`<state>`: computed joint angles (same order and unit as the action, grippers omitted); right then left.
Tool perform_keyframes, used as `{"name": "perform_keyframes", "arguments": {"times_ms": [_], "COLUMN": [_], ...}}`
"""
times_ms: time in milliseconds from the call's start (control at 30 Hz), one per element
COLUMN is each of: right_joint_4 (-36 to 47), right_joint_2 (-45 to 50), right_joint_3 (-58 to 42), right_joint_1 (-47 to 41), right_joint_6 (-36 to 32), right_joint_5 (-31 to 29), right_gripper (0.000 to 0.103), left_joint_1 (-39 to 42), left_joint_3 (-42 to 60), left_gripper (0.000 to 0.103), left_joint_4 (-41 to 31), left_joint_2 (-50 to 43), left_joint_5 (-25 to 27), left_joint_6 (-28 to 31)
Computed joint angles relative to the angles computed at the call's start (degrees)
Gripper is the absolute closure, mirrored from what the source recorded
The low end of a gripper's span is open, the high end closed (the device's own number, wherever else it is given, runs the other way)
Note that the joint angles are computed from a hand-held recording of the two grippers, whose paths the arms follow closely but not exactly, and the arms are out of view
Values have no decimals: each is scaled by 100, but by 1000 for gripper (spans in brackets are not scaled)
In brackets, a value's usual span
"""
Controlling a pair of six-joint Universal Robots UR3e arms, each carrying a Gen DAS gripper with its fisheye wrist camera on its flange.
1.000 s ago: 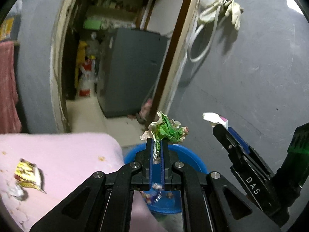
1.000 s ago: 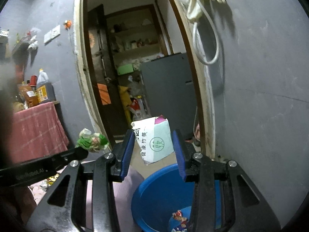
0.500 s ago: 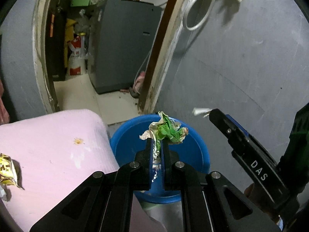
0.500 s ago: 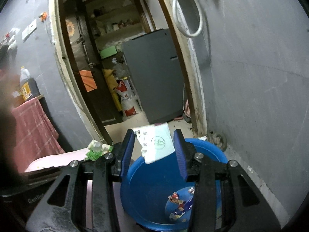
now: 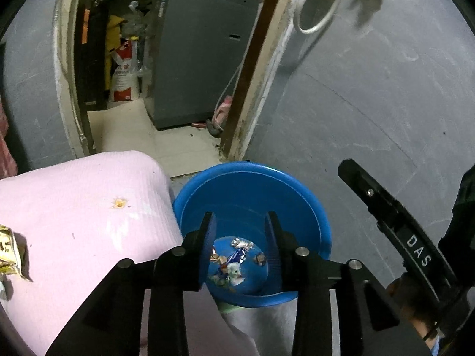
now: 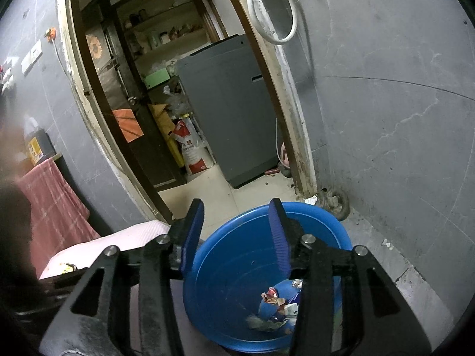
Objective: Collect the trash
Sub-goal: 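Move both open tools back over the remaining trash on the table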
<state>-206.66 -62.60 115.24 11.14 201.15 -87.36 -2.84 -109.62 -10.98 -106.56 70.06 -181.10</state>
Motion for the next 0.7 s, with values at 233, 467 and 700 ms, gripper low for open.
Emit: {"name": "perform_keyframes", "arguments": {"times_ms": [233,467,700], "right_joint_4": [-386,-801,-1065], "right_joint_2": [53,64,148], "right_joint_3": [-9,-35,-258], "right_joint_1": [187,454,897], "right_joint_6": [-112,-286,-589], "right_joint_5": [-176,-248,-422], "right_gripper": [40,17,2], "left_joint_1": [276,811,1676], "left_joint_3": [-526,-1255,-2603], "left_gripper": [53,35,13], "left_joint_4": [349,630,1463], "left_joint_2": [577,1482,2801], "left_joint_5": [108,191,135], "left_joint_6": [-200,-302,-86]}}
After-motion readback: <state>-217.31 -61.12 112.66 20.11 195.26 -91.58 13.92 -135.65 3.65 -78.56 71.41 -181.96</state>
